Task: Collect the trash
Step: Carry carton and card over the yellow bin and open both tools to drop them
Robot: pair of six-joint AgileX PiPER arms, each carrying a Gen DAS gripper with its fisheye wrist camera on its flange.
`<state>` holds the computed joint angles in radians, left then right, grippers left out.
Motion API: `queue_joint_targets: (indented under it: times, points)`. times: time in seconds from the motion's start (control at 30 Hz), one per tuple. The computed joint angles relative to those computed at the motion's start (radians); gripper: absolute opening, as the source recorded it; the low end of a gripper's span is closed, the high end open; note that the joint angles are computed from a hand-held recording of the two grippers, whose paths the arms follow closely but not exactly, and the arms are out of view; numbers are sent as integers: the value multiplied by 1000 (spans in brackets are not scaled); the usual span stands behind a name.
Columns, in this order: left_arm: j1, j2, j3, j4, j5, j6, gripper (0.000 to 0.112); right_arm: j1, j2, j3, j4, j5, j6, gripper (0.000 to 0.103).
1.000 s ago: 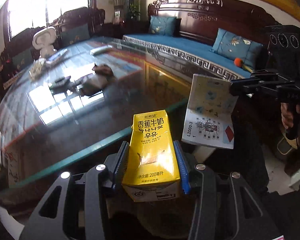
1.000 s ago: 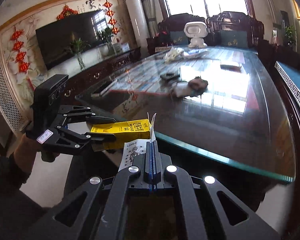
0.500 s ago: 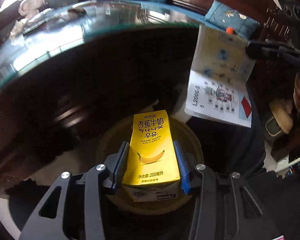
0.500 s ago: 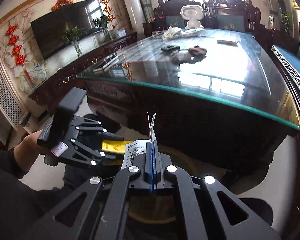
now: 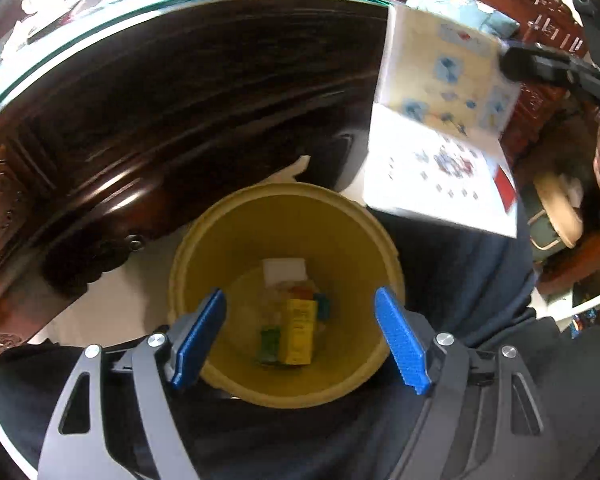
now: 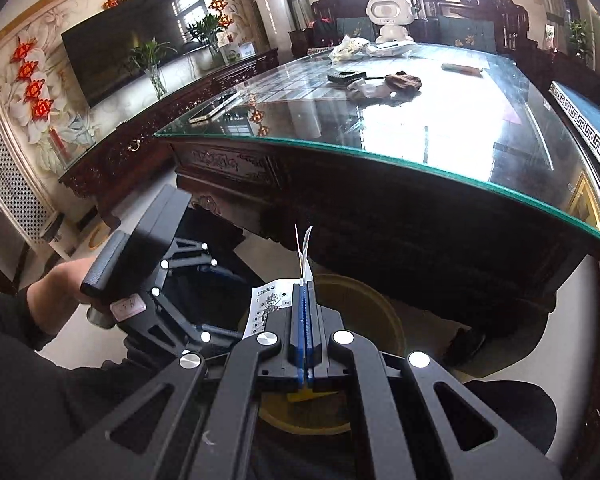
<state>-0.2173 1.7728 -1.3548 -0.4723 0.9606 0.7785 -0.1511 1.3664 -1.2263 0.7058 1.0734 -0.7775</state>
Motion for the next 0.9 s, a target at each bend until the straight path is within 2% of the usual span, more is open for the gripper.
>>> queue_joint_targets:
  times: [0.23,0.7,0.9]
  points:
    - [19,-14,-40,64,-25,-76,77,24,13,0,-10,-2,-3,1]
    - [30,-72,-59,69,-12,-42,80,62,55,30,-76,-22,30,1]
    - [17,-78,-60,88,-19,-40,81,46,90,22,-56,22,10,5]
